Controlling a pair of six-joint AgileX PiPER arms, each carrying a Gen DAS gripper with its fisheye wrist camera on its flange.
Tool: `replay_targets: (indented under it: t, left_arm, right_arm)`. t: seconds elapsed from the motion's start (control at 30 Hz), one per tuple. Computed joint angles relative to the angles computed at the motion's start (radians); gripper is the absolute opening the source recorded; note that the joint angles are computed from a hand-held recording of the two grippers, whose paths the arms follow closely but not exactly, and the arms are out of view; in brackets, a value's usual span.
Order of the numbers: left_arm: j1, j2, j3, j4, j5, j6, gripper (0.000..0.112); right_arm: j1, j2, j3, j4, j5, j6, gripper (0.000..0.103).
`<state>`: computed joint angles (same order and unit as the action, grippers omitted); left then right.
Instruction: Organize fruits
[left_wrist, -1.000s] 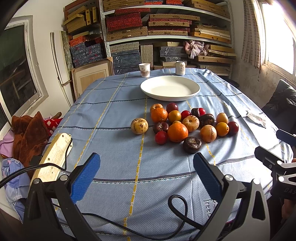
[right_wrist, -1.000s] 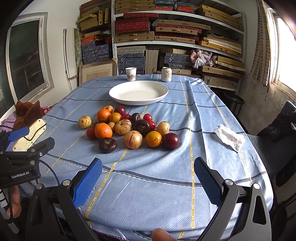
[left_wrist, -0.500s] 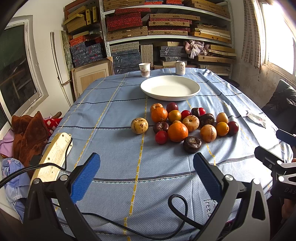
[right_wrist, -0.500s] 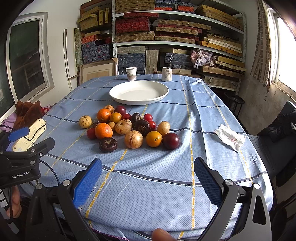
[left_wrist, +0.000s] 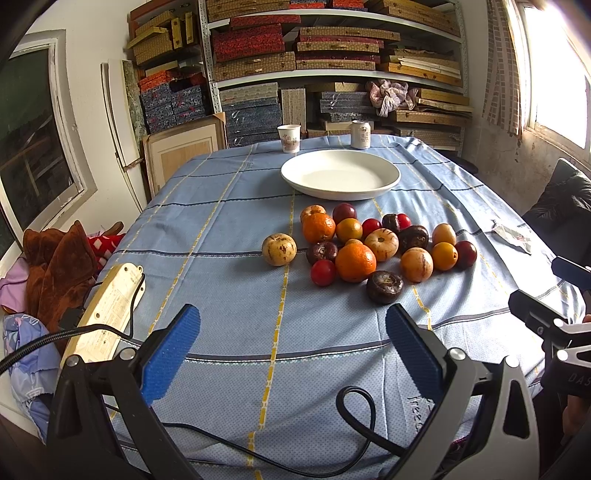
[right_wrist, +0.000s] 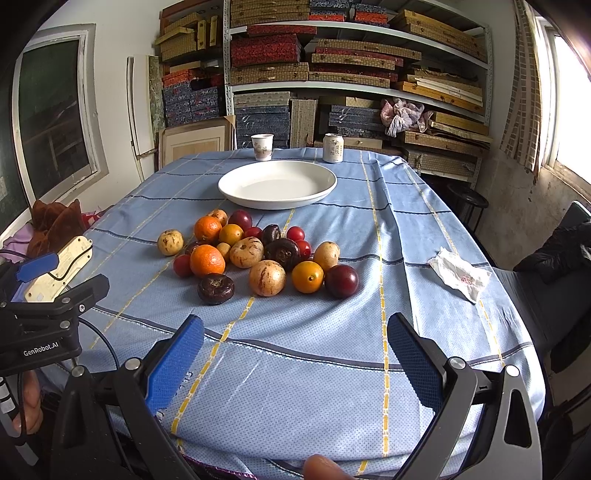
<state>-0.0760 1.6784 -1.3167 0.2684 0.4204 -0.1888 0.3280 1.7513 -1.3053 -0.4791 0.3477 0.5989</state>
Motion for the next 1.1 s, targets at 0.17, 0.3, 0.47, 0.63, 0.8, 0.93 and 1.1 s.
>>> replay_targets:
  t: [0.17,0.3,0.47,0.63,0.8,0.93,1.1]
  left_arm:
    - [0.000,0.000,0.000,0.000,0.000,0.000,0.099]
    - [0.000,0.003,-0.002,-0.003,-0.001,0.005,0.099]
    - [0.018,-0.005,0.037,-0.032,-0.050,0.043,0.099]
    - [0.054,0.085,0.018,-0.131,-0.131,0.173,0.099]
    - [0.086,0.171,-0.073,-0.355,-0.099,0.405,0.099]
    - [0.110,0.237,-0.150,-0.547,-0.064,0.607,0.098]
    - [0.147,0.287,-0.241,-0.653,0.023,0.727,0.083]
  right_arm:
    - [0.002,0.001,0.002,-0.009,-0.002,0.010,0.100]
    - [0.002,0.003,-0.004,-0.007,0.002,0.005,0.100]
    - [-0.008,0.025,-0.023,0.022,0.008,-0.041,0.100]
    - [-0.042,0.076,-0.082,0.090,0.005,-0.158,0.100]
    - [-0.075,0.208,-0.249,0.219,0.040,-0.357,0.082]
    - [-0.115,0.338,-0.439,0.392,0.155,-0.536,0.061]
    - [-0.149,0.435,-0.577,0.447,0.257,-0.602,0.048]
